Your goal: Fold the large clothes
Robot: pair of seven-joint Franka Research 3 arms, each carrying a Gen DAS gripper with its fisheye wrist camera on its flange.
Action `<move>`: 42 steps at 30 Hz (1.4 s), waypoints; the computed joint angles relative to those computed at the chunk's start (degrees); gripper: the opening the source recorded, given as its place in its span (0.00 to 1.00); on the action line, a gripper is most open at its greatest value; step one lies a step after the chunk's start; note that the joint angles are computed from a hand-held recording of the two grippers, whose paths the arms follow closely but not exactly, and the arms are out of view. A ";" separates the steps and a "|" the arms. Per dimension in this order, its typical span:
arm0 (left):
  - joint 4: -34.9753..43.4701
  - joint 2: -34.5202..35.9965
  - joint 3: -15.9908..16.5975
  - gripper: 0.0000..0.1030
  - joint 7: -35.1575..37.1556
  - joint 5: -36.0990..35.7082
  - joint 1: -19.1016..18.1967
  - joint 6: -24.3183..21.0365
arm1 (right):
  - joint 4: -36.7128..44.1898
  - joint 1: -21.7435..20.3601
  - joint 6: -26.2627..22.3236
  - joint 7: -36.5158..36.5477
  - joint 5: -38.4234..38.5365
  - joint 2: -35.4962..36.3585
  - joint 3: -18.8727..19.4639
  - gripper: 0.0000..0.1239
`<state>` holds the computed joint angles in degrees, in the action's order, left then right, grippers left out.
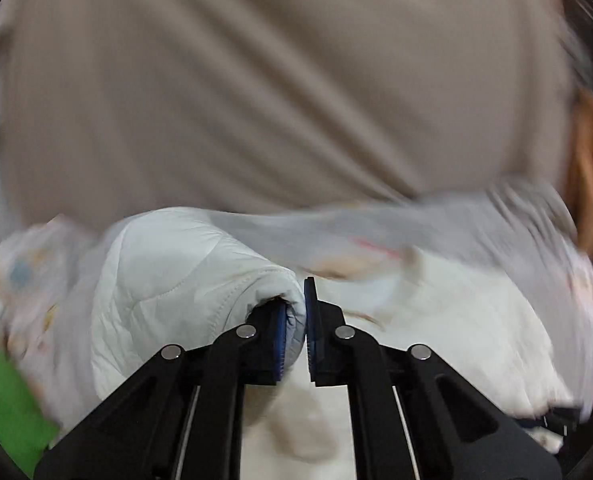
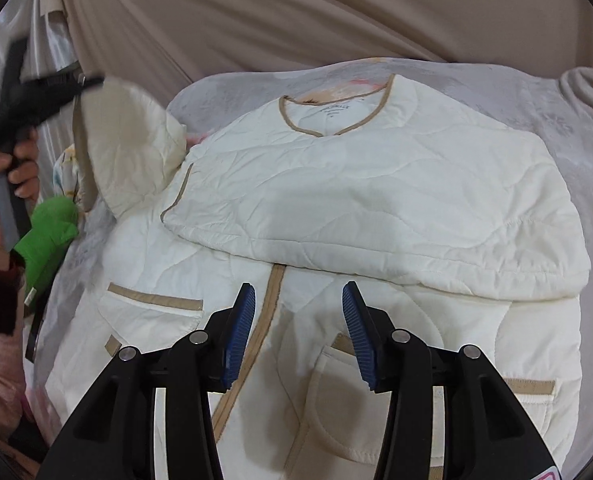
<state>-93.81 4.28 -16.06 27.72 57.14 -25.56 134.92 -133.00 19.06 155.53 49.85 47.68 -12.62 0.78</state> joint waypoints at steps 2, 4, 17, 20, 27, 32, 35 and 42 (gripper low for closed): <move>6.92 9.39 -2.46 0.11 10.19 -3.70 -3.53 -3.68 | -1.63 -0.73 -0.12 0.72 -0.05 -1.35 -0.56 0.37; 10.63 16.08 -3.09 0.13 16.53 -8.17 -6.02 -6.72 | -3.74 -2.12 0.24 2.29 -1.79 -3.18 -0.98 0.38; -23.66 -11.77 -2.18 0.72 -11.07 -3.77 -3.28 1.54 | -2.67 7.26 7.78 -4.20 -8.90 -8.65 -9.41 0.48; -27.26 -15.12 -2.41 0.72 -12.86 -9.41 -0.21 -2.41 | 5.90 12.19 2.92 -12.25 -3.82 -1.65 -8.55 0.50; -29.26 -12.95 -2.99 0.70 -12.96 -11.78 4.70 -11.43 | 19.81 12.01 0.27 -2.57 -21.02 15.44 1.77 0.50; -36.72 -17.88 -1.08 0.71 -13.63 -16.36 7.28 -1.94 | 22.48 7.74 2.32 4.32 -21.11 18.89 5.44 0.05; -37.35 -18.26 -2.41 0.71 -14.59 -15.03 8.31 -1.64 | 19.67 1.42 2.94 -5.24 4.75 13.66 6.77 0.05; -40.20 -22.55 -0.76 0.74 -12.52 -19.94 7.48 13.02 | 4.78 -8.25 3.24 8.89 2.14 5.26 -0.38 0.27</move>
